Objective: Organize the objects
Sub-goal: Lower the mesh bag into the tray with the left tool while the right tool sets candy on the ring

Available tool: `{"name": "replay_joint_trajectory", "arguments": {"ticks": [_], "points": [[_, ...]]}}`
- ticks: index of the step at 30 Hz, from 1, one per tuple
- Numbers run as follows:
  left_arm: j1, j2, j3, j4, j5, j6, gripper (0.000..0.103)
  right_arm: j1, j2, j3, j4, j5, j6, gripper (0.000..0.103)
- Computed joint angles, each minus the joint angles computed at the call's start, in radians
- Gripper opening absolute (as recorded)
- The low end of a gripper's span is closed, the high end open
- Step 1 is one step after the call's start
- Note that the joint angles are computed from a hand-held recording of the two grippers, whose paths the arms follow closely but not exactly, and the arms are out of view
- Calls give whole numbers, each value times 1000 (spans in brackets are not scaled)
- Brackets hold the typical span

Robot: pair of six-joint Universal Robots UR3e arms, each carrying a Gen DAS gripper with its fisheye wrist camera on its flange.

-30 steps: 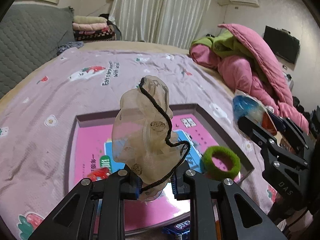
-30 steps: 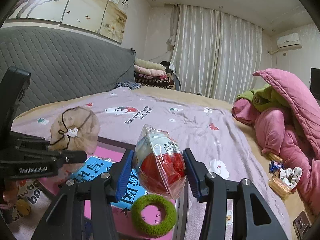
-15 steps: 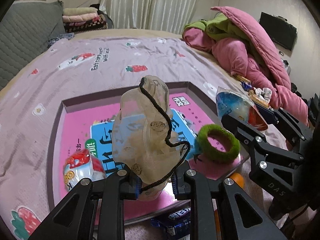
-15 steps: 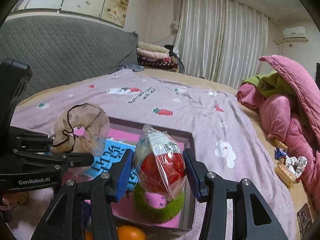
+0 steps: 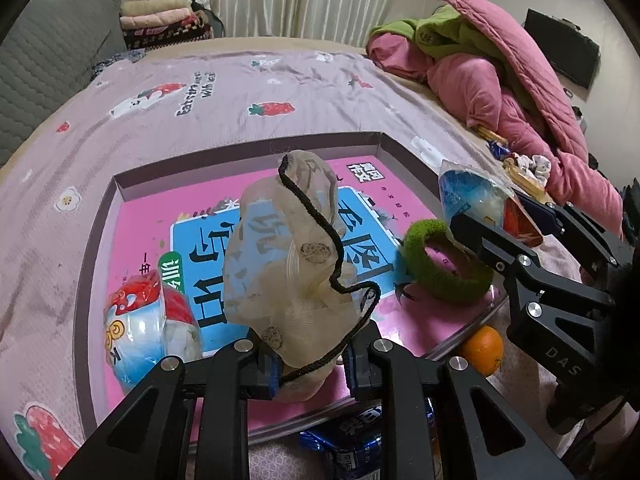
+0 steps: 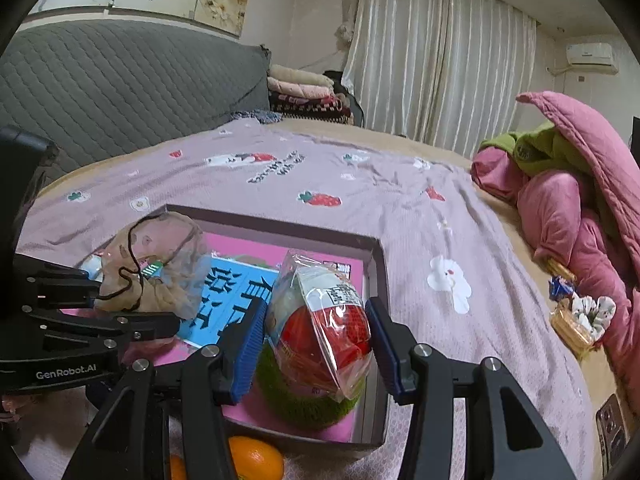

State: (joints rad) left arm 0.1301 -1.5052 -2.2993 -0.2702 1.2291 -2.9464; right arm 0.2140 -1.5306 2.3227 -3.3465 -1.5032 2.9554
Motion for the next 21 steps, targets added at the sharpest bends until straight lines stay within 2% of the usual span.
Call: {"name": "replay_joint_trajectory", "arguments": {"ticks": [21], "points": [[-8,-6,20,-78,-11,28,29,-7,16,-25,93,-6,1,51]]}}
